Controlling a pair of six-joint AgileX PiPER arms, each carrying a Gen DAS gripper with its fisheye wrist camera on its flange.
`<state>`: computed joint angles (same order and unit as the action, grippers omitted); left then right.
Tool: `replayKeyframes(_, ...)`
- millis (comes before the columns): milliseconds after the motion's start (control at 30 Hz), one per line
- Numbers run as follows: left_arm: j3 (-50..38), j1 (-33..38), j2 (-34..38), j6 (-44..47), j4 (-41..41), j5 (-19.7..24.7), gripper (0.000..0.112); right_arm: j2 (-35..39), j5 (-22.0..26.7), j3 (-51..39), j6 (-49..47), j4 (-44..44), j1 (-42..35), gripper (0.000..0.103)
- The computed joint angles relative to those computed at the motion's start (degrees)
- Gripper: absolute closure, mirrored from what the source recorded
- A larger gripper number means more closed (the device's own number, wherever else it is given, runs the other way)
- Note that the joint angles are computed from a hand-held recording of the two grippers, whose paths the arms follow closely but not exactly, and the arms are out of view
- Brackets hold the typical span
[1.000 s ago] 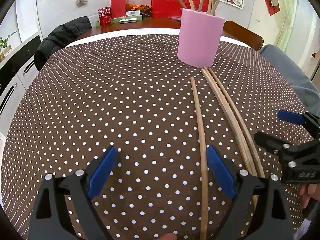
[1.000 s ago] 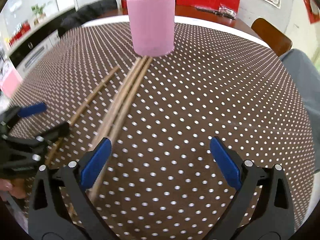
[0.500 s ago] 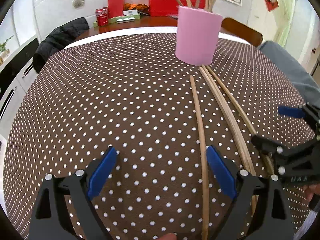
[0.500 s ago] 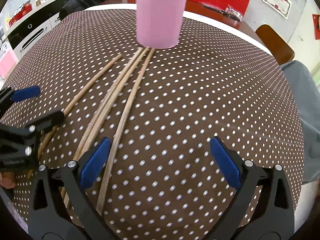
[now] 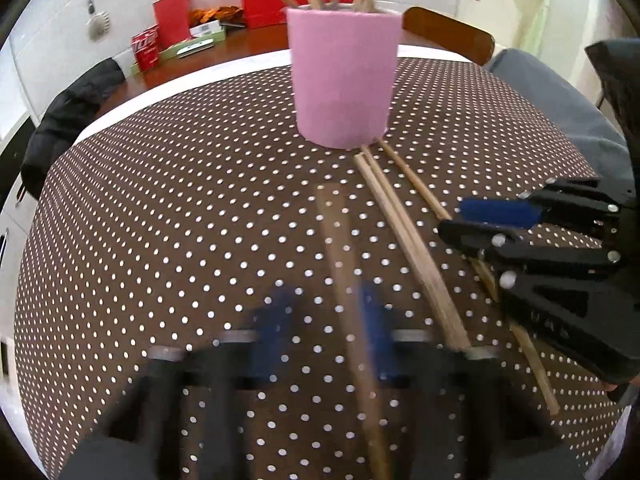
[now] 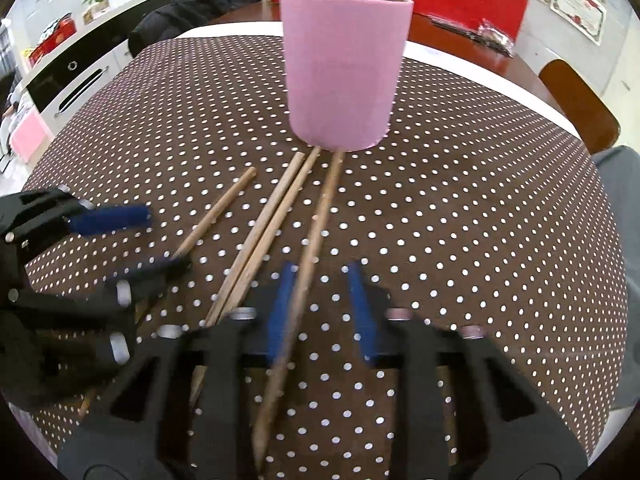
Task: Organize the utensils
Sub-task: 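Close the right tool on a chopstick while the left tool grasps another, then lift both chopsticks upright and lower them into the pink cup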
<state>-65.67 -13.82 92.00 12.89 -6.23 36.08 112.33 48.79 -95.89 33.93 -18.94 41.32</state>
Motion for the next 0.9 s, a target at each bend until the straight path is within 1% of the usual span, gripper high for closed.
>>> replayKeyframes(33, 0.1, 0.3, -0.1, 1.5, -1.4, 0.3, 0.107, -0.6, -0.7, 0.9, -0.3, 0.8, -0.6, 0.096)
replayKeyframes(100, 2.0, 1.8, -1.3, 4.8, -5.4, -0.7, 0.107, -3.2, -4.3, 5.0, 0.4, 2.7, -1.6, 0.097)
replayKeyframes(167, 4.2, 3.7, -2.8, 7.9, -9.9, -1.7, 0.107, -7.2, -10.2, 11.2, 0.4, 5.4, -2.9, 0.097)
replayKeyframes(233, 6.4, 5.3, -5.0, 10.4, -14.2, -3.1, 0.107, -10.2, -14.4, 15.5, -0.1, 7.9, -4.2, 0.097)
replayKeyframes(267, 7.5, 5.9, -6.2, 11.3, -16.1, -3.7, 0.107, -11.3, -15.4, 16.9, 1.9, 6.3, -3.8, 0.097)
replayKeyframes(300, 8.1, 6.6, -7.2, 12.1, -17.7, -4.1, 0.107, -13.4, -18.3, 19.6, 2.1, 6.9, -4.4, 0.097)
replayKeyframes(367, 9.1, 7.7, -9.3, 13.4, -21.0, -5.2, 0.107, -16.7, -22.2, 23.2, 3.9, 6.0, -4.4, 0.097)
replayKeyframes(400, 9.3, 8.2, -10.4, 13.8, -22.1, -5.8, 0.107, -18.0, -23.2, 24.3, 6.0, 3.7, -4.0, 0.097)
replayKeyframes(433, 9.3, 8.5, -10.9, 14.1, -22.9, -6.1, 0.107, -18.9, -23.6, 25.1, 6.3, 3.6, -3.9, 0.097)
replayKeyframes(467, 8.8, 8.6, -11.1, 14.1, -23.1, -6.1, 0.107, -18.7, -22.5, 24.3, 4.2, 5.7, -4.5, 0.097)
replayKeyframes(500, 8.5, 8.5, -11.4, 14.1, -23.0, -5.9, 0.107, -17.8, -20.1, 22.8, 3.8, 6.3, -4.4, 0.097)
replayKeyframes(567, 8.6, 7.7, -11.9, 13.2, -21.8, -6.3, 0.107, -16.5, -16.3, 21.1, 6.5, 3.2, -3.0, 0.096)
replayKeyframes(600, 8.2, 7.5, -11.6, 12.8, -21.2, -6.4, 0.107, -15.4, -14.9, 19.9, 5.4, 4.0, -2.8, 0.095)
replayKeyframes(633, 8.3, 7.2, -11.6, 12.3, -20.7, -6.5, 0.107, -14.4, -13.4, 18.6, 3.5, 5.8, -3.0, 0.087)
replayKeyframes(667, 8.6, 6.8, -11.5, 11.8, -20.1, -6.6, 0.107, -13.2, -12.4, 17.4, 3.9, 5.5, -2.3, 0.079)
replayKeyframes(700, 8.9, 6.6, -11.5, 11.4, -19.7, -6.6, 0.107, -11.8, -10.5, 15.9, 3.8, 4.9, -1.7, 0.056)
replayKeyframes(733, 9.0, 6.7, -11.3, 11.5, -19.8, -6.5, 0.107, -10.4, -8.7, 14.3, 3.6, 4.3, -1.0, 0.043)
replayKeyframes(800, 7.6, 6.7, -9.4, 11.2, -19.5, -6.2, 0.107, -8.1, -5.7, 12.2, 3.7, 2.5, 0.7, 0.044)
replayKeyframes(833, 7.9, 7.2, -9.4, 12.3, -20.2, -6.2, 0.107, -7.4, -4.9, 11.6, 5.2, -0.3, 1.6, 0.055)
replayKeyframes(867, 9.2, 7.6, -10.6, 12.7, -20.4, -6.1, 0.107, -6.5, -2.2, 10.4, 7.3, -4.2, 2.9, 0.062)
replayKeyframes(900, 9.5, 7.6, -10.8, 12.7, -20.4, -6.1, 0.107, -6.5, -1.9, 10.4, 8.8, -5.9, 3.6, 0.072)
